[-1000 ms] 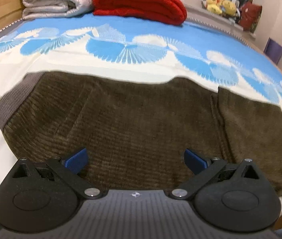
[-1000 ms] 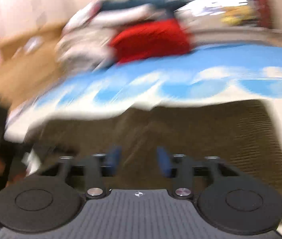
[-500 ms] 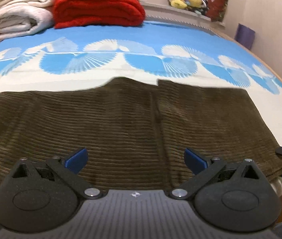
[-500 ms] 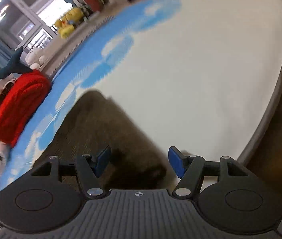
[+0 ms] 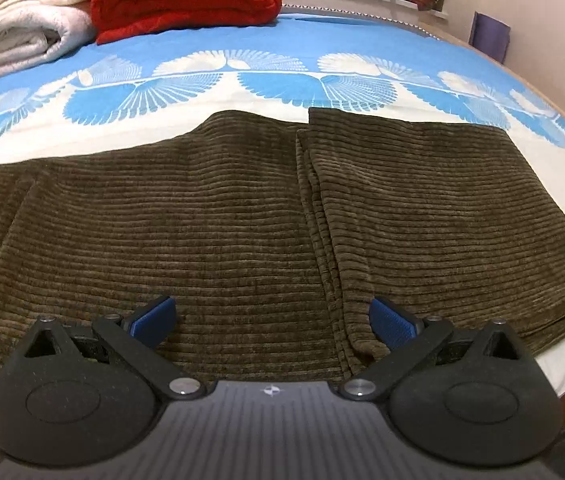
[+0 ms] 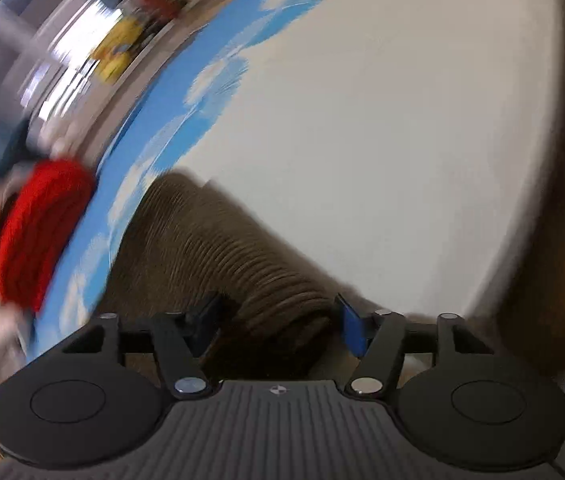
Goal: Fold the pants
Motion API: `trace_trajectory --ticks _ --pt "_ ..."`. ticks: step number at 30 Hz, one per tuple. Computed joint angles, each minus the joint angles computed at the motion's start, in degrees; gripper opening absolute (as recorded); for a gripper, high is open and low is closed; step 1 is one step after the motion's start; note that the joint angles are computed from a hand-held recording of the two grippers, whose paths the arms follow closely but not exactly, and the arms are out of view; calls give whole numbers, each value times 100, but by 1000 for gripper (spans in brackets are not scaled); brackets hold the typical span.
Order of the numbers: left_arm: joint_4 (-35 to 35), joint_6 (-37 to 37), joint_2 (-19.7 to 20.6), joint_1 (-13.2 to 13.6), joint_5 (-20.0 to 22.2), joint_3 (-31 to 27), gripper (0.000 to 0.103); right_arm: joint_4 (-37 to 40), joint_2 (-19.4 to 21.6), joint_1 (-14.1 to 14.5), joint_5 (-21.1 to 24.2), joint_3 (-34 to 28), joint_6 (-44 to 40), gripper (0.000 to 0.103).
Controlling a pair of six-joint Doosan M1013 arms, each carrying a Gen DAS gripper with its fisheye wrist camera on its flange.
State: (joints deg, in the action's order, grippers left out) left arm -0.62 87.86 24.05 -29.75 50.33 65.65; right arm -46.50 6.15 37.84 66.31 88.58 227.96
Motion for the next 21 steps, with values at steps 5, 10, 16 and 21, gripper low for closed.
trace_trajectory --ticks 5,10,16,21 --pt "-81 -26 21 14 43 -31 103 -115 31 -100 53 18 72 68" --pt "-249 -3 38 56 84 -50 103 -162 40 -121 70 31 -28 68" --pt "-332 17 40 74 56 -34 103 19 -85 -180 -1264 239 -547 70" --pt "-400 108 32 90 13 -7 103 -143 -66 -278 -1788 314 -118 69"
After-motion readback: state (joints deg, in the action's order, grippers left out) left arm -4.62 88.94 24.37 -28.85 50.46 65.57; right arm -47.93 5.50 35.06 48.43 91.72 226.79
